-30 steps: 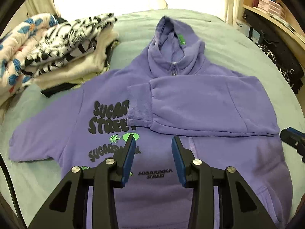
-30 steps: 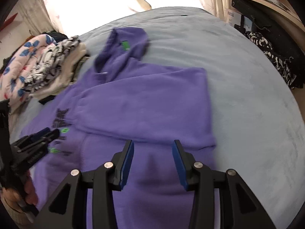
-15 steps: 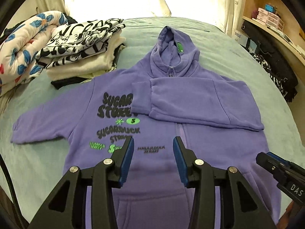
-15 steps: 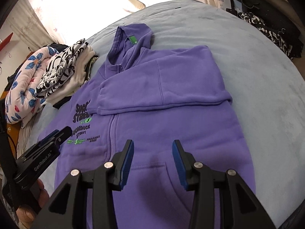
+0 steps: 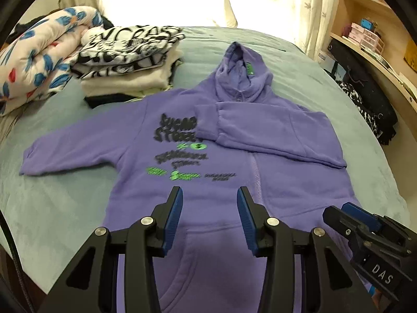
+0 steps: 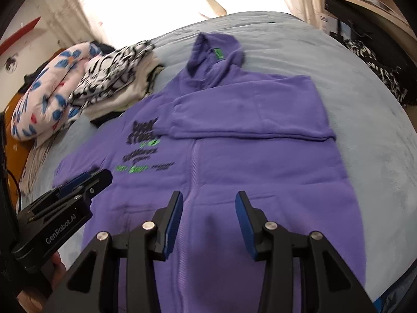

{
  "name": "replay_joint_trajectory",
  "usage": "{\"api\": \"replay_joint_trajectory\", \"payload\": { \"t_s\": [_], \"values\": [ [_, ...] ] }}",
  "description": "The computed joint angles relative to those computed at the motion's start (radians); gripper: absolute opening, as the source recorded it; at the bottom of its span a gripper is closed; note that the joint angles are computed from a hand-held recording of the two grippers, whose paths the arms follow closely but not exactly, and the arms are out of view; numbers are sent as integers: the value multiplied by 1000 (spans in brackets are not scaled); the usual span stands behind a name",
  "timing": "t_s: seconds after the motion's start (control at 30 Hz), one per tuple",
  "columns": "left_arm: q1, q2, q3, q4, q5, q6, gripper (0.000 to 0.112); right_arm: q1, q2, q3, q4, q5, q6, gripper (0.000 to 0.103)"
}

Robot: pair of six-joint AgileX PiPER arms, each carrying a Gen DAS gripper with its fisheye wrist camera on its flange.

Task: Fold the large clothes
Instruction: 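Move the left tool to the cuff of the other sleeve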

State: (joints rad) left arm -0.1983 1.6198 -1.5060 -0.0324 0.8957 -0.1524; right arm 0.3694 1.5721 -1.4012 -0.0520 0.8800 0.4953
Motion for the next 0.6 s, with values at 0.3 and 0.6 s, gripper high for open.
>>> {"api": "replay_joint_trajectory", "payload": {
  "t_s": [0.3, 0.6],
  "values": [
    [184, -121, 118, -113, -7, 152, 42, 197, 50, -107, -153, 68, 153, 42],
    [468, -140, 150, -297, 10, 388, 45, 393, 215, -341, -342, 188, 269, 42]
  ]
}}
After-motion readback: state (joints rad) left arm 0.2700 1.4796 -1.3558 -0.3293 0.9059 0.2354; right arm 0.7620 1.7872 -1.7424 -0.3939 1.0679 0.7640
